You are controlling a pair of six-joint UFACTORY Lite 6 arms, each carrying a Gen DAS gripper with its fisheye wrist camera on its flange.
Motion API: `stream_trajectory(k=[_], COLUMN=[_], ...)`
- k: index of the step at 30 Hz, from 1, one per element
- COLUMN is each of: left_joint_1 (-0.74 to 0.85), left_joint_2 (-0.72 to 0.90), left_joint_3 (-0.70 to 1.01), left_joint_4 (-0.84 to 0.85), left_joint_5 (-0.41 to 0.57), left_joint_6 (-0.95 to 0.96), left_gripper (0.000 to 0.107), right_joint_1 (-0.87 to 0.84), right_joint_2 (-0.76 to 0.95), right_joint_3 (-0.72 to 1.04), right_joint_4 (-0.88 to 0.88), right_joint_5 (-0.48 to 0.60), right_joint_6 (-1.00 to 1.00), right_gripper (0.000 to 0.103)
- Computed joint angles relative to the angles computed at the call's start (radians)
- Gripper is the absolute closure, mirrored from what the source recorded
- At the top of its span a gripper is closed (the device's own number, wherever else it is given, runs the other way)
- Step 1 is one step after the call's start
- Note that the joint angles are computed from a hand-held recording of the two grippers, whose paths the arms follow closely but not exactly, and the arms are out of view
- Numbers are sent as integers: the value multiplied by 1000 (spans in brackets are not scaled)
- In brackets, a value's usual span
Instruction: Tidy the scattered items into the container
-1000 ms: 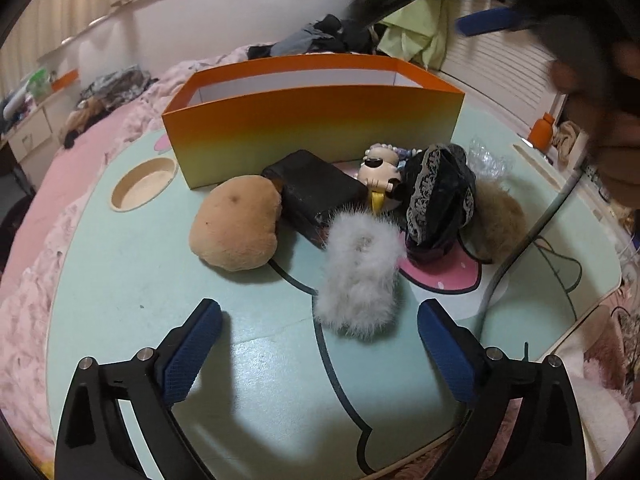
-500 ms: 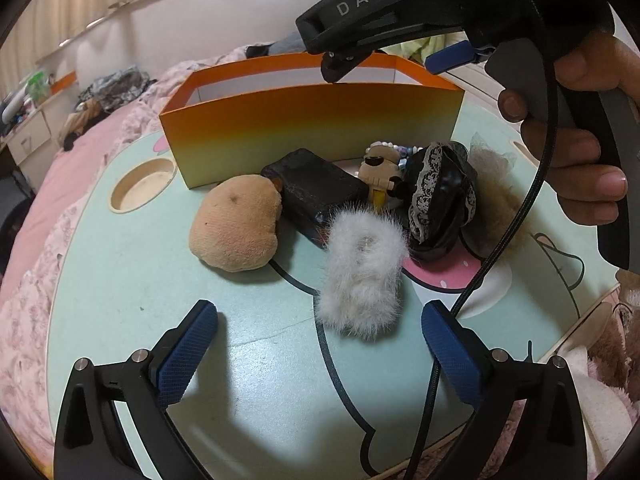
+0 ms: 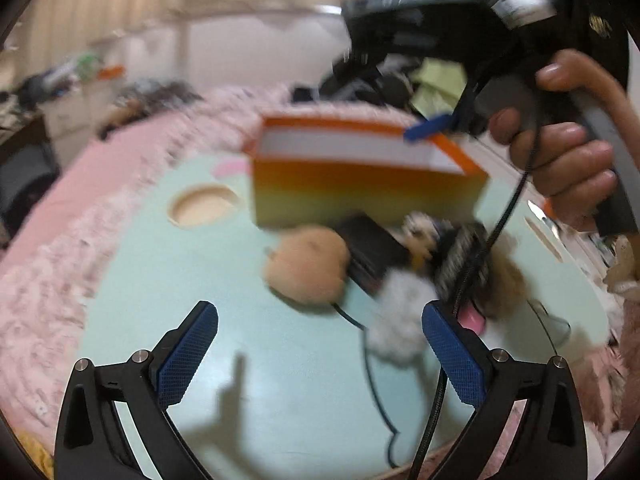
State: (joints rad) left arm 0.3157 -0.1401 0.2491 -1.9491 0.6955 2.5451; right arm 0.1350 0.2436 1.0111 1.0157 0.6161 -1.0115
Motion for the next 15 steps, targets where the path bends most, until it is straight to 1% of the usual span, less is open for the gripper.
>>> stream_trajectory(k=[1, 3, 4, 7, 9, 15], left_joint_1=[17, 14, -3, -38, -51, -41], left_joint_2=[-3, 3, 15, 52, 37, 40], left_joint_3=[-5, -8, -3, 17, -1, -9], left_joint_4=[1, -1, -16, -26, -33, -21], left_joint_5=[15, 14, 3, -25, -31, -24], left_joint_6=[4, 18, 33, 45, 41, 25], left_gripper=[5, 5, 5, 5, 5, 5], right_joint_1=[16, 72, 100, 145, 170, 243], right_joint_2=[51, 139, 192, 320, 396, 469], right_joint_3=[64, 175, 234, 357, 432, 474], right_joint_4=[-43, -160, -226, -326, -375, -512], right_joint_5=[18, -5, -10, 27, 63, 58], right_joint_6=[63, 208, 285, 412, 474, 584], right_gripper=[6, 9, 9, 11, 17, 18])
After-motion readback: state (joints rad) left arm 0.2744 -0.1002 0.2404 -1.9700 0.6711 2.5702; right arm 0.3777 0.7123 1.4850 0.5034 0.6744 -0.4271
